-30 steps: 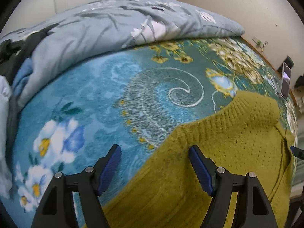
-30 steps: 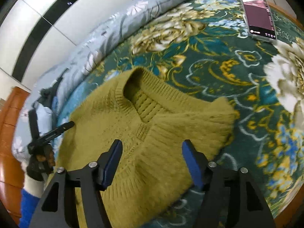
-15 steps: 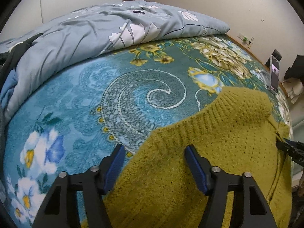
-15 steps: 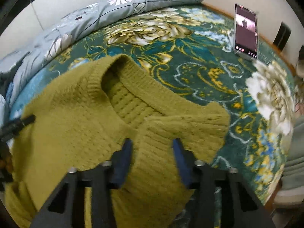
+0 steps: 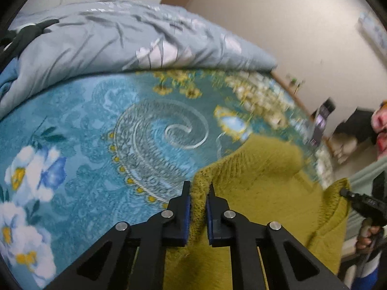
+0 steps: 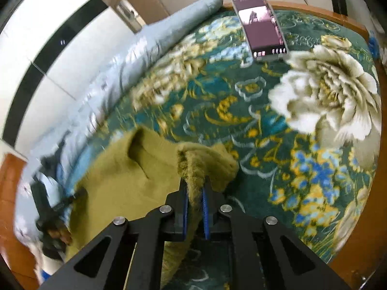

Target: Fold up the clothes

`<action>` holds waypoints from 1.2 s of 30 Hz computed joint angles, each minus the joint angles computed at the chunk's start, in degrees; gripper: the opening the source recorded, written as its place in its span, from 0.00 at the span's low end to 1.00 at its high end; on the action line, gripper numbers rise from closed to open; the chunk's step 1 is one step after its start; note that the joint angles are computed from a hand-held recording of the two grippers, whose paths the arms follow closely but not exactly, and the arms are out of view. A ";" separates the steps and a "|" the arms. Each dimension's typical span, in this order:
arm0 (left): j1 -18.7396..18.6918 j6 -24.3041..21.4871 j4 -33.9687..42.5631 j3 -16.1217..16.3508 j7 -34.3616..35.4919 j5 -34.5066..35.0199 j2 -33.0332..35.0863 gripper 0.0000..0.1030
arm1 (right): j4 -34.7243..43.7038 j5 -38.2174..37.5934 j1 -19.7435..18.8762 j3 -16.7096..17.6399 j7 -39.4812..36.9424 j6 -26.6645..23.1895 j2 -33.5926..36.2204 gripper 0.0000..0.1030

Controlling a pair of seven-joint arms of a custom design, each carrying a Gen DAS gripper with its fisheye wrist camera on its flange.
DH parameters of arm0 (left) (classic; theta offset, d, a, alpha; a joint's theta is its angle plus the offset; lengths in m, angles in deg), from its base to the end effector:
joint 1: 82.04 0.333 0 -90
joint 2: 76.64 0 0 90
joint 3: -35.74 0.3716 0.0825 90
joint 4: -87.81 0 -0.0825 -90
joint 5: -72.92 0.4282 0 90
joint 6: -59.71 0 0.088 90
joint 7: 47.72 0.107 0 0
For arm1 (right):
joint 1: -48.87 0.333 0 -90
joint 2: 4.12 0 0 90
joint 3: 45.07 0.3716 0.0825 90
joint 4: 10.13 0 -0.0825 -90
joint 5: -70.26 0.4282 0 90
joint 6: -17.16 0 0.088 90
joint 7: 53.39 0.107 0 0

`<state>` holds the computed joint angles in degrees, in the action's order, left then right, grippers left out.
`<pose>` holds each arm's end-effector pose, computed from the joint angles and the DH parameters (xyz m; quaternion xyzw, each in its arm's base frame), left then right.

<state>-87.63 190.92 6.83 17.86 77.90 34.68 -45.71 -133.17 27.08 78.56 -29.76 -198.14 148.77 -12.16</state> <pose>0.7564 -0.2818 0.4765 0.4329 -0.8146 0.3743 0.0941 0.4100 0.3975 0.5318 -0.2811 0.8942 -0.1654 0.3067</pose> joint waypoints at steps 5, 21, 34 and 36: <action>3.38 1.87 -4.06 -2.38 5.92 -9.00 -5.26 0.10 | 6.72 -5.87 -0.23 0.40 -6.24 -3.69 0.93 0.09; 5.53 2.91 -26.60 6.63 35.29 -42.65 -36.54 0.07 | 21.38 -21.84 1.29 2.10 -17.38 -7.78 0.55 0.09; -0.46 4.05 -33.31 14.07 33.84 -36.19 -43.14 0.00 | 25.95 -18.35 3.97 1.68 -26.35 -5.21 4.71 0.09; -0.82 2.32 -31.30 13.71 30.21 -33.55 -38.87 0.01 | 24.84 -16.89 4.06 0.94 -26.03 -4.39 4.92 0.09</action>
